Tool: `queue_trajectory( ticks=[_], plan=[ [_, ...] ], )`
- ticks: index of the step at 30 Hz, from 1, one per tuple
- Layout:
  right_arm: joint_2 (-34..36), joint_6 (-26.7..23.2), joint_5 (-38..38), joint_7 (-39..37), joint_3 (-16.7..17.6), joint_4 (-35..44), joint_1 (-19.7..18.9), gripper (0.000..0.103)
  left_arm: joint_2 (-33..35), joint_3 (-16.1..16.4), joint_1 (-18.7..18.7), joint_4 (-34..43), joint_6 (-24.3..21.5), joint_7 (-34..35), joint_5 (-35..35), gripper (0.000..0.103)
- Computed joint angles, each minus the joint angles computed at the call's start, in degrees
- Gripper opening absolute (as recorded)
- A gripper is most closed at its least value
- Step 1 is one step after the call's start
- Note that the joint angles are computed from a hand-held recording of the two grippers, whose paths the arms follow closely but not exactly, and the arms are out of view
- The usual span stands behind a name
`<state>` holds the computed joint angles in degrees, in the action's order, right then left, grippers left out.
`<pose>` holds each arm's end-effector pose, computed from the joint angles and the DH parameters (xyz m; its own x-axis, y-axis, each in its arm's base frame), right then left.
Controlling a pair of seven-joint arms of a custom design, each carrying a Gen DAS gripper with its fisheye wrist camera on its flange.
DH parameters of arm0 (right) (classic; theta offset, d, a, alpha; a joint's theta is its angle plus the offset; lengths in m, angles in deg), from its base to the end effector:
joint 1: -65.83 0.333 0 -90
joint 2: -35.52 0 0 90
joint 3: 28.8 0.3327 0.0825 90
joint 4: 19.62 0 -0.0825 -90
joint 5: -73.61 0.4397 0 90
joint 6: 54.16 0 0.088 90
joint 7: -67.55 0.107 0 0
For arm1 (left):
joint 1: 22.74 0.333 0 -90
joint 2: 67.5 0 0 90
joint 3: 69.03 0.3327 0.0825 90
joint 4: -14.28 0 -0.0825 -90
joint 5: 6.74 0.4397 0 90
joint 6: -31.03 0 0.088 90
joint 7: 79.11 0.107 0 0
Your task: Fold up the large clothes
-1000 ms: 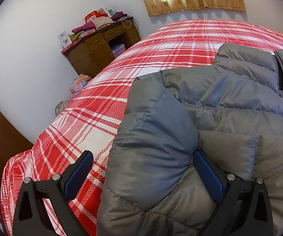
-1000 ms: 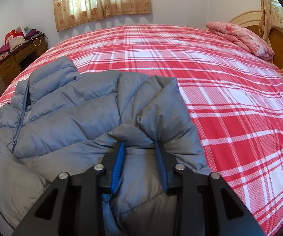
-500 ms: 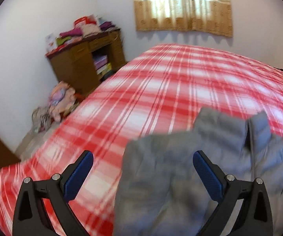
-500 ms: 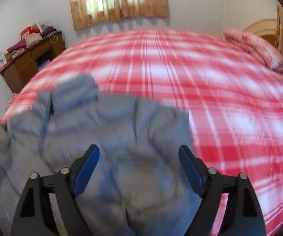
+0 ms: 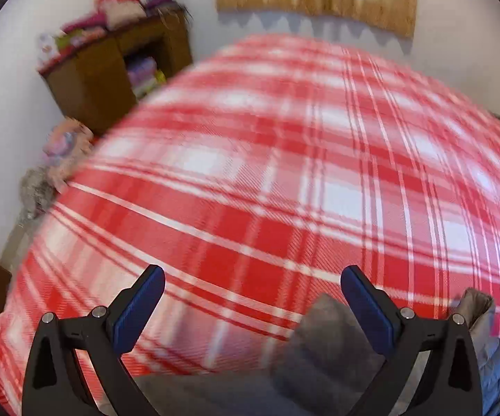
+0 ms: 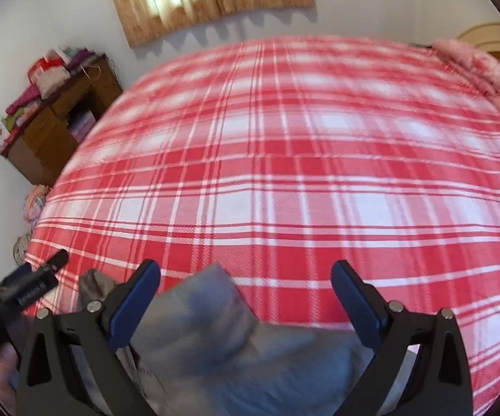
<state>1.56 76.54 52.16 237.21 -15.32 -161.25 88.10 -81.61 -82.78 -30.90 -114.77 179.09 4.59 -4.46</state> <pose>0.3677 0.2643 0.5313 -0.4907 -0.8446 -0.2141 -0.6800 0.5249 -0.5120 0.5222 -0.2182 0.5194 -0.2953 -0.9548 -0.0343 -0.7957 0.2656 -0.5443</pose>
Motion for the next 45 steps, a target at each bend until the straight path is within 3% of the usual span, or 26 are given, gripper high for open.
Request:
queue_trajectory(
  ticks=[4, 5, 6, 7, 8, 9, 10, 13, 19, 23, 31, 36, 37, 38, 39, 40, 42, 44, 45],
  plan=[
    [4.49, -0.02, 3.8, -6.03, -2.62, 1.26, 1.7, 0.096, 0.52, 1.54, -2.15, -1.21, 0.53, 5.52, -5.17, 0.099],
    [4.42, -0.05, 4.91, -7.76, -3.07, 0.91, 2.36, 0.092, -0.16, 2.51, -3.17, -2.2, 1.36, 8.8, -8.22, 0.08],
    [4.4, -0.03, 5.94, -9.42, -3.56, 0.81, 2.81, 0.08, -0.68, 3.94, -4.61, -2.65, 0.69, 13.64, -12.32, 0.068],
    [3.89, 0.54, 7.53, -11.46, -4.28, 0.12, 3.61, 0.058, -0.97, 5.21, -5.72, -2.55, -1.34, 18.17, -16.19, 0.048],
    [2.82, 1.25, 9.35, -13.67, -5.0, -0.99, 4.6, 0.047, -1.42, 5.7, -6.0, -2.71, -2.76, 20.82, -18.68, 0.034],
    [2.22, 1.02, 10.07, -14.63, -4.95, -1.29, 4.66, 0.031, -2.32, 6.27, -6.28, -3.31, -3.71, 23.53, -21.38, 0.028],
    [1.18, 0.28, 10.28, -15.1, -4.42, -1.6, 4.65, 0.022, -3.72, 6.3, -6.21, -4.51, -3.65, 25.45, -22.81, 0.019],
    [-2.93, -2.07, 9.32, -15.66, -2.14, -2.9, 4.88, 0.012, -8.53, 6.47, -6.13, -8.59, -1.17, 30.15, -25.26, 0.011],
    [-10.1, -3.6, 7.75, -14.3, 1.09, -6.13, 6.56, 0.008, -20.23, 9.19, -7.14, -18.04, 1.65, 38.19, -29.67, 0.007],
    [-12.63, -4.44, 5.89, -10.85, 4.28, -9.02, 7.78, 0.006, -24.34, 8.87, -6.7, -23.28, 3.35, 40.08, -29.56, 0.006],
    [-13.48, -4.14, 2.82, -4.46, 5.87, -13.53, 10.51, 0.005, -29.58, 7.16, -6.27, -28.59, 8.03, 38.76, -26.35, 0.007],
    [-13.15, -5.9, 0.59, -4.51, 5.85, -12.94, 11.13, 0.005, -36.9, 9.54, -9.22, -29.86, 12.44, 38.99, -27.66, 0.01],
    [-12.93, -6.09, 0.32, -4.29, 6.0, -12.84, 11.23, 0.006, -36.67, 9.95, -9.5, -29.22, 12.8, 38.23, -28.21, 0.022],
    [-12.58, -6.2, -0.04, -3.84, 6.25, -12.72, 11.16, 0.006, -35.71, 9.73, -9.21, -28.34, 13.89, 36.86, -28.73, 0.054],
    [-12.38, -6.3, -0.3, -3.75, 6.28, -12.67, 11.34, 0.006, -34.49, 7.57, -7.23, -27.72, 15.24, 35.23, -28.7, 0.072],
    [-12.39, -6.43, -0.4, -3.57, 6.34, -12.67, 11.63, 0.006, -32.31, 3.41, -3.37, -27.19, 18.15, 30.84, -25.83, 0.087],
    [-12.88, -6.49, -0.07, -3.65, 5.84, -12.98, 12.43, 0.006, -28.68, -0.81, 0.47, -26.22, 19.59, 28.04, -22.21, 0.087],
    [-14.85, -7.43, 0.79, -3.48, 5.48, -13.63, 13.41, 0.006, -25.32, -6.95, 6.3, -24.78, 15.58, 25.13, -15.51, 0.087],
    [-16.13, -7.88, 1.22, -3.54, 5.27, -14.04, 13.93, 0.007, -24.44, -8.52, 7.53, -25.26, 15.18, 23.59, -12.3, 0.087]
  ],
)
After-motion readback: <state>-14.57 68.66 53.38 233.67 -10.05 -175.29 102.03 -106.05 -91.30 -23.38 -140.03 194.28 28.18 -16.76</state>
